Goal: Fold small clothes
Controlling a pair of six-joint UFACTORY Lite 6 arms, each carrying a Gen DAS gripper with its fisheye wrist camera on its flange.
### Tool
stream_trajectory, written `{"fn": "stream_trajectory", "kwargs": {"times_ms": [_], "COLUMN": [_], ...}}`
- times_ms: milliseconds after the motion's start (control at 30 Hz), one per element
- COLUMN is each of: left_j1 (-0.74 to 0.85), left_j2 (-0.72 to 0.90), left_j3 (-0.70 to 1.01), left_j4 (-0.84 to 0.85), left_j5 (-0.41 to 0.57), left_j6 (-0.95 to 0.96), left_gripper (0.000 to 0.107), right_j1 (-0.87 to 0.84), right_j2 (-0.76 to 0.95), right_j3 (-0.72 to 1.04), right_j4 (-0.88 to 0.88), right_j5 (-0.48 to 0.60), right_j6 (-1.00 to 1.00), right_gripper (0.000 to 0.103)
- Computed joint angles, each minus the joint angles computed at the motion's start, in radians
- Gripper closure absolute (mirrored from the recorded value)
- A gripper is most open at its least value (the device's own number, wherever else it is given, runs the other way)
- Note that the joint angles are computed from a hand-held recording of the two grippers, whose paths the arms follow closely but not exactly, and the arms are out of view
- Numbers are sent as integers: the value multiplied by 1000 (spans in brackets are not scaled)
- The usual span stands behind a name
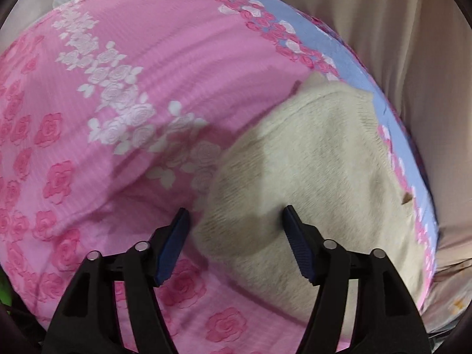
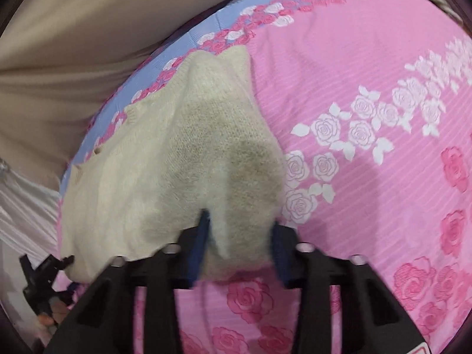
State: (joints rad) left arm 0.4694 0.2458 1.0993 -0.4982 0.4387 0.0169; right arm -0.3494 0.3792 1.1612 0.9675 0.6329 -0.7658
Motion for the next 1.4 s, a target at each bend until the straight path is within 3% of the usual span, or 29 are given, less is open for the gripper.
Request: {"fn": "stream_trajectory", "kwargs": {"times_ms": [67, 167, 267, 367, 467, 567, 667, 733, 833, 867, 1000, 1100, 1233, 1267, 1333, 1367, 1400], "left_j1": [15, 55, 107, 133, 110, 36, 10, 5, -54, -71, -186, -264, -261, -251, -219, -202, -195], "left_j2": [5, -69, -166, -237, -251, -240, -343, -388, -298, -248, -13, 132, 177, 158, 112, 99, 96], "left_j3": [28, 21, -9, -69, -146, -169, -121, -64, 88, 132, 274, 311, 306, 302, 282, 281, 294], "left_j4": [-46, -89, -86, -39, 65, 199, 332, 377, 433, 424, 473, 706, 758, 721, 629, 592, 594], "left_j5": [41, 112, 211, 272, 239, 162, 203, 212, 187, 184, 167, 124, 108, 109, 98, 83, 79], "left_j6": [43, 100, 138, 130, 65, -46, -154, -166, -194, -188, -258, -476, -542, -507, -428, -399, -408], "left_gripper": [81, 85, 86, 86, 85, 78, 79, 74, 70, 70, 70, 70, 68, 68, 69, 66, 63], "right_j1": [-1, -41, -95, -120, -137, -140, -159, -141, -48, 1, 175, 234, 206, 192, 174, 172, 172], "right_j2": [-45, -136, -211, -262, -228, -198, -313, -346, -307, -277, -133, 29, 64, 33, 33, 68, 101], "right_j3": [-4, -10, -24, -94, -179, -192, -173, -121, -25, 3, 86, 174, 233, 226, 263, 315, 357], "right_j4": [-21, -52, -117, -199, -221, -213, -268, -297, -339, -353, -447, -615, -538, -469, -427, -459, -488], "right_j5": [12, 63, 130, 128, 81, 38, 16, 15, 8, -13, -120, -165, -142, -138, -113, -97, -92], "right_j6": [11, 26, 29, 39, -8, -5, 79, 70, 72, 79, 176, 336, 297, 238, 212, 248, 280], "right_gripper": [85, 88, 89, 89, 87, 73, 67, 65, 85, 100, 103, 103, 103, 101, 87, 69, 57]}}
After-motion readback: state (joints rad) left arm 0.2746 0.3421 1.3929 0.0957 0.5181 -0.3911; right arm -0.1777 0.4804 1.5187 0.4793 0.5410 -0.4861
